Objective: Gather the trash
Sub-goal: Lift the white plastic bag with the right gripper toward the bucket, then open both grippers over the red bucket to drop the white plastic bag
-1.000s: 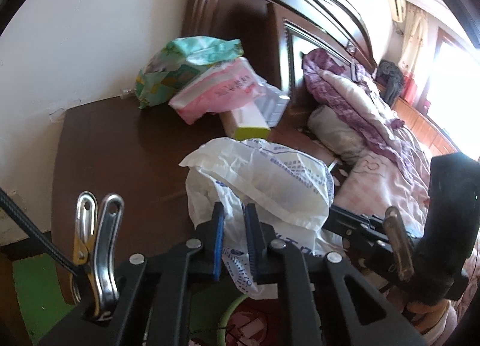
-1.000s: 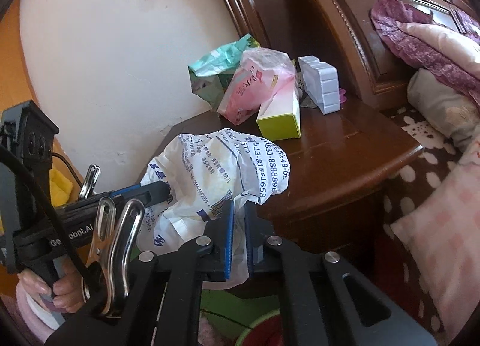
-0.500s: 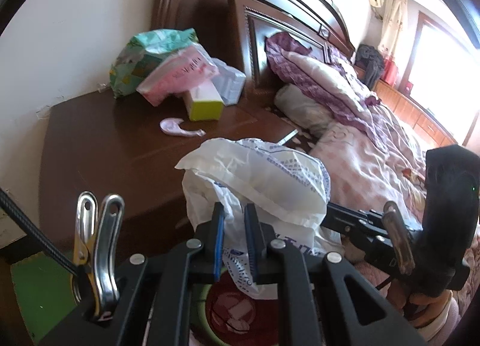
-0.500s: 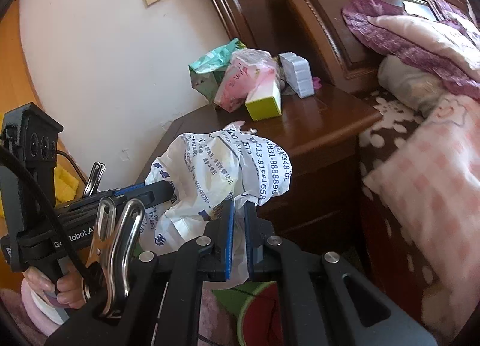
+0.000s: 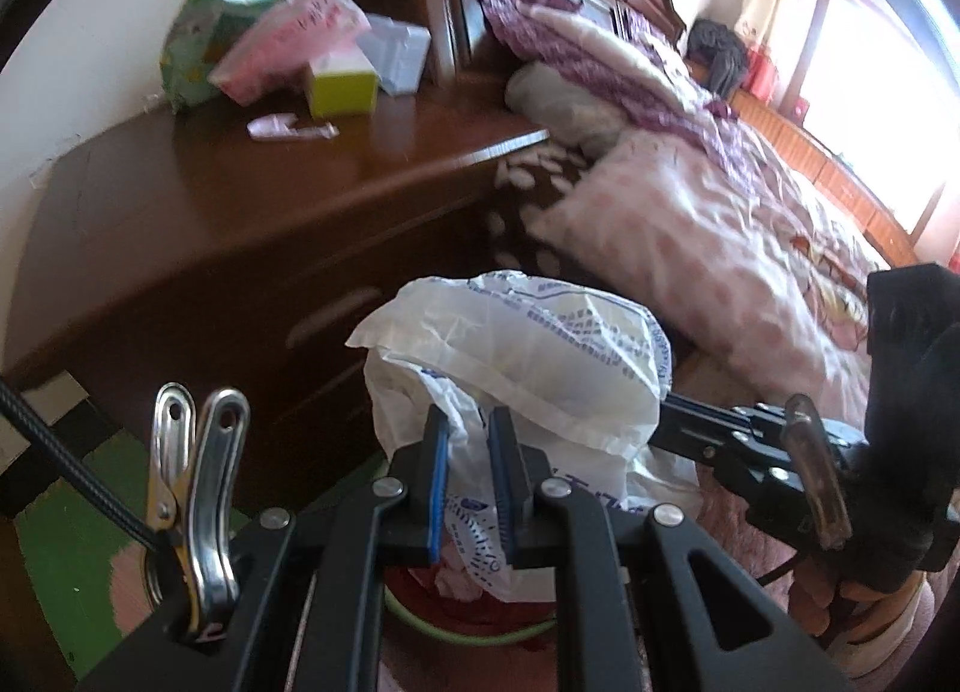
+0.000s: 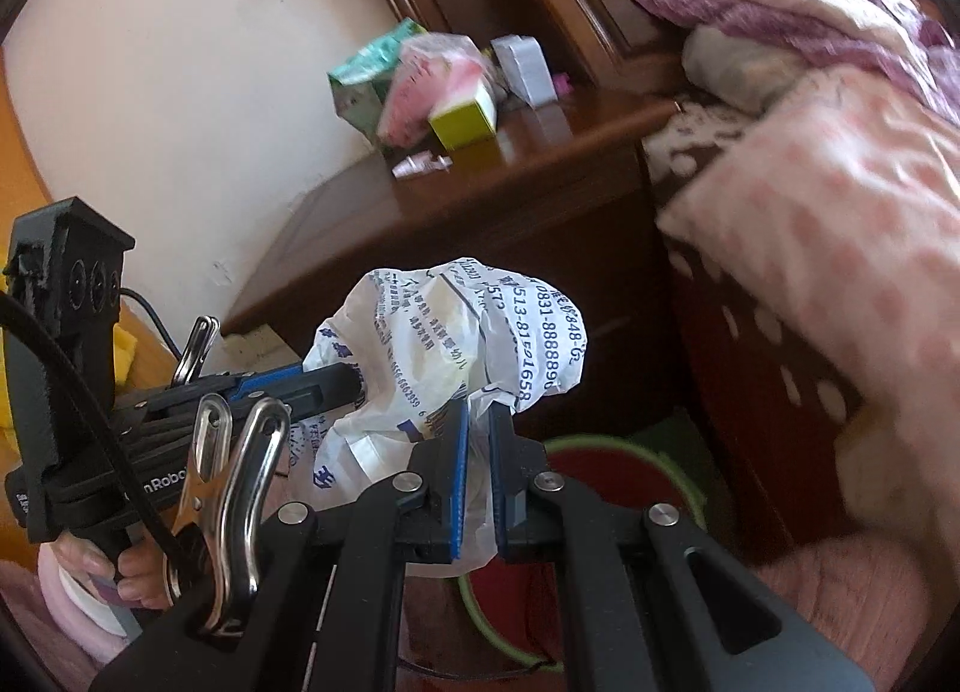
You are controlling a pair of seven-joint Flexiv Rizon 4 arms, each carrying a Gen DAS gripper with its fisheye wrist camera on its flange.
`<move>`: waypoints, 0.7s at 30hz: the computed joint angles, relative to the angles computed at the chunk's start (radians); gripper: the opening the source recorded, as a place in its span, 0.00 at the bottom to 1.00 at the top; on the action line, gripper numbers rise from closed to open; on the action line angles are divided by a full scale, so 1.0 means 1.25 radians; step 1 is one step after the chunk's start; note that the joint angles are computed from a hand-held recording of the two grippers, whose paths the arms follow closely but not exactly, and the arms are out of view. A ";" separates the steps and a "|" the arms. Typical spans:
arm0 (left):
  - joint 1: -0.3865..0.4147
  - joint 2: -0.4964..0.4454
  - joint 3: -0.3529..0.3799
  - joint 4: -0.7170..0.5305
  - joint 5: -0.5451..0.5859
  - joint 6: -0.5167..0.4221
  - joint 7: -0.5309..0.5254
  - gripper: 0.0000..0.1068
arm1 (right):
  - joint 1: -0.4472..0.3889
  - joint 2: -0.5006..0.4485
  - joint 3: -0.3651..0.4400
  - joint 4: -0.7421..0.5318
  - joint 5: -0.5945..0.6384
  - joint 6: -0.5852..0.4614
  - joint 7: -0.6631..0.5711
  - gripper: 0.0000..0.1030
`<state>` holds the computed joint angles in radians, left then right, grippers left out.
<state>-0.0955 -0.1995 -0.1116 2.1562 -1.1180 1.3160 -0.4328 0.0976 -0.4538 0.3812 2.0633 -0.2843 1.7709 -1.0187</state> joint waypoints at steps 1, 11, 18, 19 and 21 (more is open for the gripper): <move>-0.002 -0.003 0.002 0.004 0.012 -0.001 -0.004 0.13 | 0.002 0.001 -0.002 0.005 0.003 -0.002 0.002 0.08; 0.010 -0.050 0.009 0.013 0.191 -0.035 -0.108 0.13 | 0.027 0.012 -0.028 0.031 0.045 -0.066 0.010 0.08; 0.029 -0.093 0.002 -0.003 0.313 -0.057 -0.189 0.13 | 0.068 0.009 -0.067 0.021 0.084 -0.141 0.006 0.08; 0.031 -0.100 0.003 -0.009 0.330 -0.062 -0.202 0.13 | 0.072 0.007 -0.071 0.018 0.090 -0.152 0.005 0.08; 0.034 -0.116 0.005 -0.022 0.368 -0.080 -0.231 0.13 | 0.087 0.003 -0.086 0.011 0.098 -0.172 0.005 0.08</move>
<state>-0.0525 -0.3451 -0.1060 2.1285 -0.6585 1.2163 -0.7214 0.2069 -0.4495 0.2732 2.0767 -0.1624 1.5555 -1.0126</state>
